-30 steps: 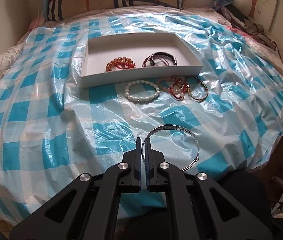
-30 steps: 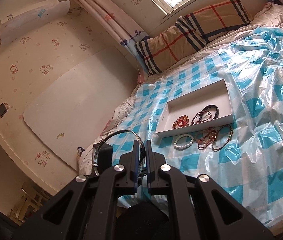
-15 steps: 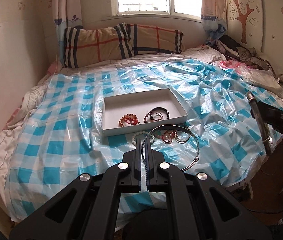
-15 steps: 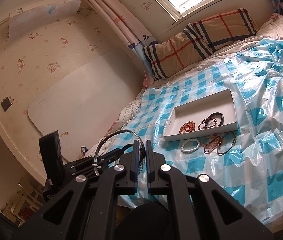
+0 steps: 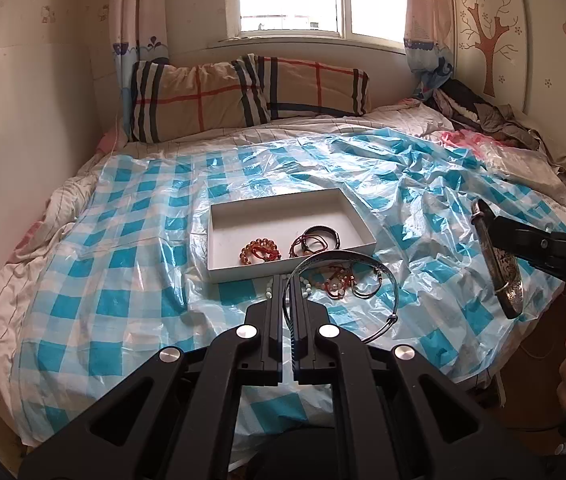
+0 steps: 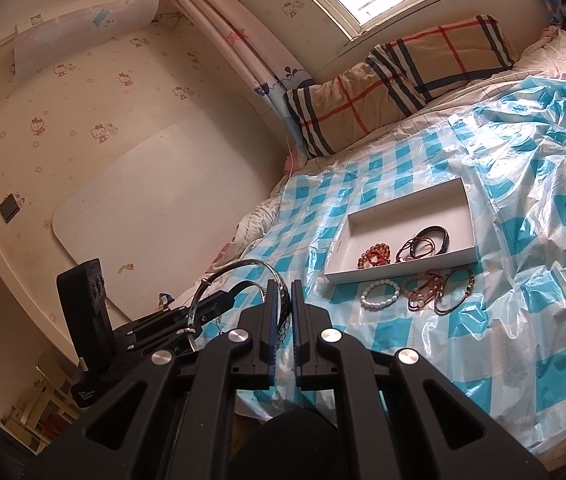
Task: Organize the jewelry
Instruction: 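Lift both held silver bangles and hold them above the bed, then carry both silver bangles into the white tray and open both tools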
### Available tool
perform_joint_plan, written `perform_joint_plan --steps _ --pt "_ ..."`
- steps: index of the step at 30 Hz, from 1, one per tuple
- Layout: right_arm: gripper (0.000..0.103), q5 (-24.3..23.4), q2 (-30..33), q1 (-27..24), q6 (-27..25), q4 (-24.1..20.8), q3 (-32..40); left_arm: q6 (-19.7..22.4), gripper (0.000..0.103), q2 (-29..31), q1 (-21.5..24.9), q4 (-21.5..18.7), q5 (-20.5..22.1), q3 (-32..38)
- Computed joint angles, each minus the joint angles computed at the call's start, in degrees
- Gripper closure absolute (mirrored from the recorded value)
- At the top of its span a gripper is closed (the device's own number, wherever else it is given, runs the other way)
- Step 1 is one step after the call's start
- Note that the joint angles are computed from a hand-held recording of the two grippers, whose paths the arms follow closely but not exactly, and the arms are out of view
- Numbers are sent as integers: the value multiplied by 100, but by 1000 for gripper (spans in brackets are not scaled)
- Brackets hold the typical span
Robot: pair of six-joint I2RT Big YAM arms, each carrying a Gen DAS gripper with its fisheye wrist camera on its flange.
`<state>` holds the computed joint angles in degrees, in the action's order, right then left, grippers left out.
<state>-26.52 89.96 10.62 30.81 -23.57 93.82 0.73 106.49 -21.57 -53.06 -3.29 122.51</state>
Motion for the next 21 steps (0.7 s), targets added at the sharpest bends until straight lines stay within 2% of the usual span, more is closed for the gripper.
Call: perform_joint_plan --steps 14,18,21 --pt "96 -66 673 -149 38 -170 600 -115 100 717 135 -233 171 804" --pt "96 -45 1010 -221 48 -285 933 -153 100 1201 193 -457 240 1445" --pt "96 -5 1358 -277 23 -455 1319 -189 100 1781 242 -802 309 2283"
